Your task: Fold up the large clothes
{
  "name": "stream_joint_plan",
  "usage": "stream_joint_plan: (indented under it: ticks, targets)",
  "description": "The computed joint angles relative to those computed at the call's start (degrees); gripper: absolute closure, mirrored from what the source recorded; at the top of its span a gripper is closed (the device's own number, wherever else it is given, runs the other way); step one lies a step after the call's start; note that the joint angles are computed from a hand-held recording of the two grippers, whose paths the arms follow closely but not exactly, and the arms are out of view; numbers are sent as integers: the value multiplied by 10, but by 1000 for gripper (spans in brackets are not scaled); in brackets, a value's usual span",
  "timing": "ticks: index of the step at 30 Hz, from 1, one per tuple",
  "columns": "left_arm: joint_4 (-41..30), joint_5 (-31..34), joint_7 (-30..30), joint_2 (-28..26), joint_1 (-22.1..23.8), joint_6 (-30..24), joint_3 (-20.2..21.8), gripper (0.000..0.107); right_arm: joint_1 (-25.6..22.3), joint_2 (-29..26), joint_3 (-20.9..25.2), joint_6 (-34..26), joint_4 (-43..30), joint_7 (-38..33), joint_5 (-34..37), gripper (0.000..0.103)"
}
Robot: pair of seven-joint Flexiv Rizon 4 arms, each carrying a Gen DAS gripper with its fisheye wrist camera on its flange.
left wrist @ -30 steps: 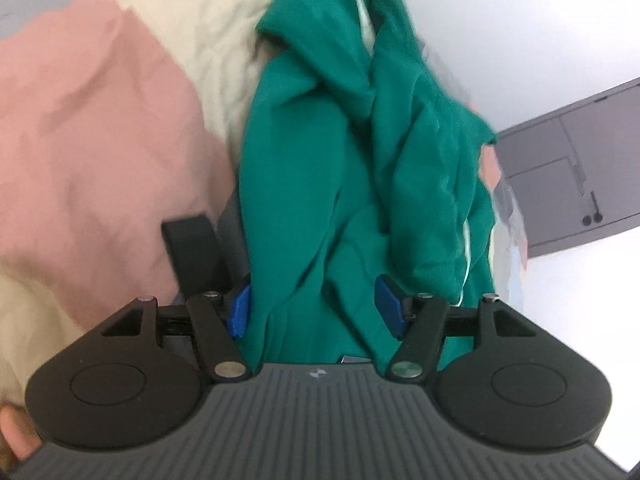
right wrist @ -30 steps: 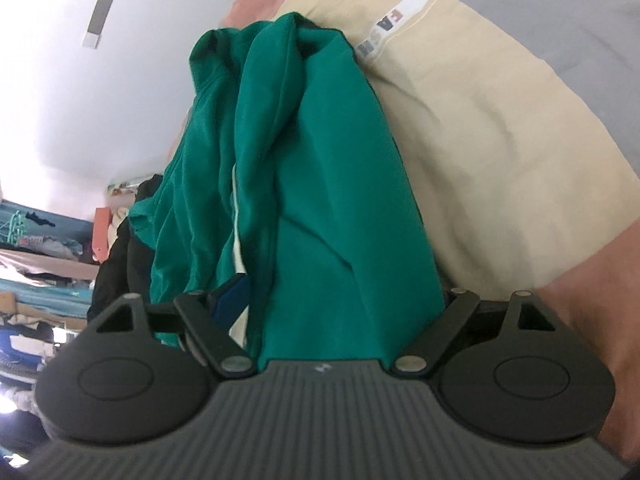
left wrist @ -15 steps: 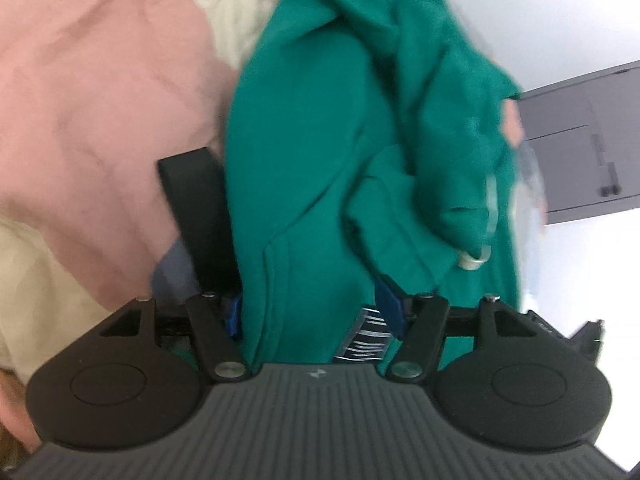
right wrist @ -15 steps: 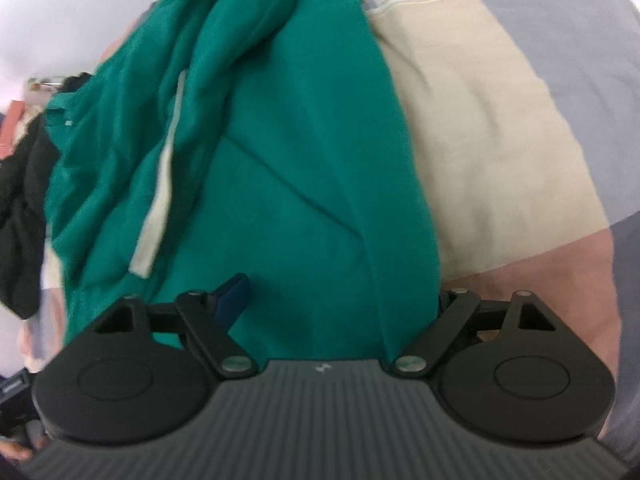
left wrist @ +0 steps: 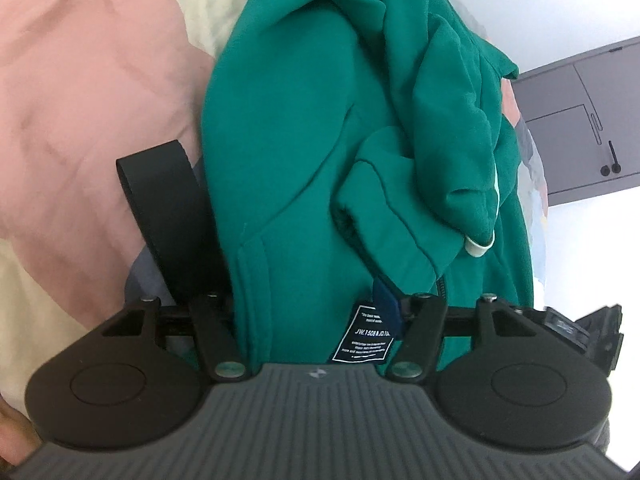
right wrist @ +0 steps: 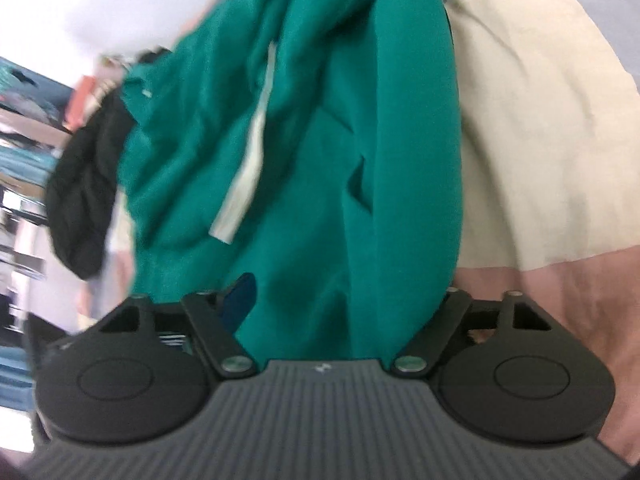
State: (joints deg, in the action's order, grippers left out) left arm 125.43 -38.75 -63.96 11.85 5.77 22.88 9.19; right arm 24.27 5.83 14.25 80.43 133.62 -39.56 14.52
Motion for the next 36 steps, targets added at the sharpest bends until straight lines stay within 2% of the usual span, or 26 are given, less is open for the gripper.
stream_joint_plan:
  ticks: [1,3,6,7,11,13,15,16,18,20,22,24,27,28,29,33,34,36]
  targets:
    - [0,2,0,2,-1,2,-1,50,-9,2,6,-18,2,28,-36,42]
    - [3,-3,15,2,-4,13,-1,75,-28,2,16,-42,7,84,-125,57]
    - [20,-18,28,17,-6,43,3,90,-30,18,16,-39,17,91,-162,81]
    - [31,-39,36,28,-10,64,4,92,-27,20,15,-18,22,88,-156,83]
    - [48,-118,59,55,-15,85,25,95,-6,30,10,107,54,51,-111,86]
    - [49,-155,70,65,-19,79,33,95,0,39,9,181,75,44,-106,88]
    - [48,-188,80,74,-23,76,36,95,44,50,-20,255,94,41,-88,91]
    - [46,-201,81,79,-22,75,38,95,49,54,-20,295,104,46,-85,91]
    - [46,-233,74,83,-26,74,38,95,42,57,-5,354,114,56,-80,91]
    - [42,-260,65,86,-25,49,50,95,21,55,27,399,114,60,-67,91]
    - [37,-271,56,92,-20,30,56,95,-16,48,84,427,101,35,-29,91]
    - [33,-273,45,101,-11,2,70,95,-30,59,105,452,103,34,-9,91]
    - [30,-272,30,119,3,-32,86,95,-59,72,161,482,95,9,64,91]
    - [32,-272,27,126,7,-40,90,95,-81,86,178,475,90,16,68,91]
    - [34,-272,24,133,10,-47,94,95,-88,84,199,476,76,-11,109,91]
    - [41,-268,21,146,23,-75,107,96,-123,109,245,454,65,-34,174,91]
    - [44,-269,19,147,25,-75,106,96,-139,98,266,454,53,-47,193,91]
    - [50,-278,25,147,27,-65,99,96,-149,92,275,443,36,-61,216,91]
